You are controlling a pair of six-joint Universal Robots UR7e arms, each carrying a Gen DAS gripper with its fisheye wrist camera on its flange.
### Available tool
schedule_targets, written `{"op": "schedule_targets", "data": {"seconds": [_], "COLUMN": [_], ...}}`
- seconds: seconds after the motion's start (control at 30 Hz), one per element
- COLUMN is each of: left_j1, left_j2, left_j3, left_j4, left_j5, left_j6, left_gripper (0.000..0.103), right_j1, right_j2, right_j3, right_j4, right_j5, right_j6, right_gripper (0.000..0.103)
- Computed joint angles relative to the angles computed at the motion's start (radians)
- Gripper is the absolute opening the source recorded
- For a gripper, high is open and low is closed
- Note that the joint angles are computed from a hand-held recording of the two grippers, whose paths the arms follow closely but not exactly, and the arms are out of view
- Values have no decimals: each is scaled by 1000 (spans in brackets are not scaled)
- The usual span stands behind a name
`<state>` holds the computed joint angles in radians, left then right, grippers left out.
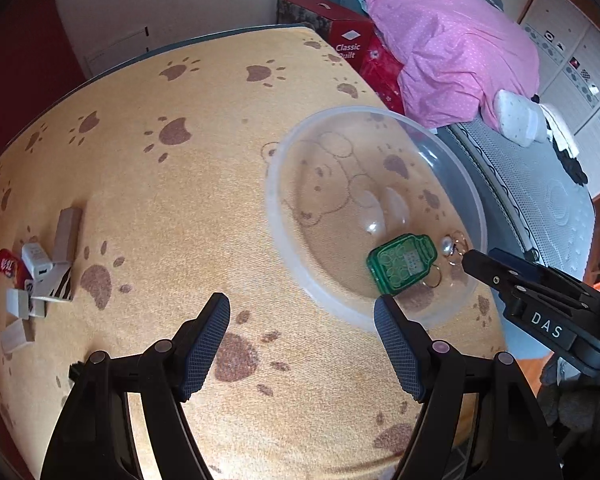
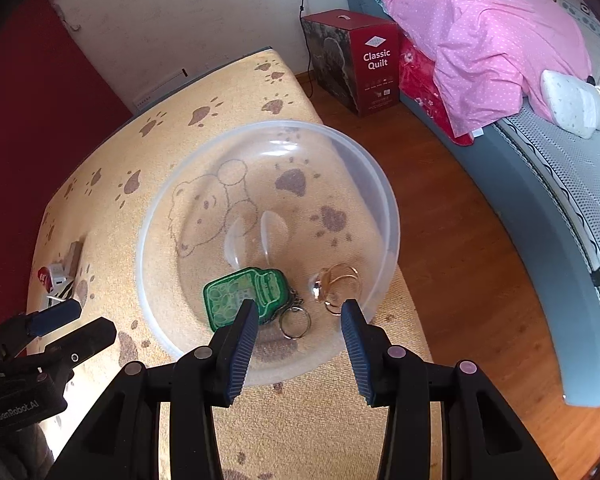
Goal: Organize rigid objects
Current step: 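Lower the green keychain into the clear bowl and open the left tool, then grasp the black charger plug with the left tool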
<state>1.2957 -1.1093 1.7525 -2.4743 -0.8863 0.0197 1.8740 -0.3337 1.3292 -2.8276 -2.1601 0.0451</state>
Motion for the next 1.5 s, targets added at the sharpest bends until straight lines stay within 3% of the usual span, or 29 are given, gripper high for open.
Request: {"op": "schedule_targets", "data": {"seconds": [0.33,0.93,1.27,1.5], "left_j1": [53,190,227,246], "left_j2": [-90,-239,-263,-222], "left_j3": [53,91,91,68], "left_j4": [8,49,54,46], "left_j5": [35,85,70,60], "left_j6": [-74,-157,-142,-82], "left_gripper": [76,76,76,75], "right_j1": [41,120,153,166], "right_j2": [42,141,185,196], "right_j3": [-40,-147,-200,-208], "right_j4": [46,166,239,281], "right_j5": [19,49,67,59], "right_j6": [-15,-5,-20,-17], "right_gripper": [54,58,61,61]}}
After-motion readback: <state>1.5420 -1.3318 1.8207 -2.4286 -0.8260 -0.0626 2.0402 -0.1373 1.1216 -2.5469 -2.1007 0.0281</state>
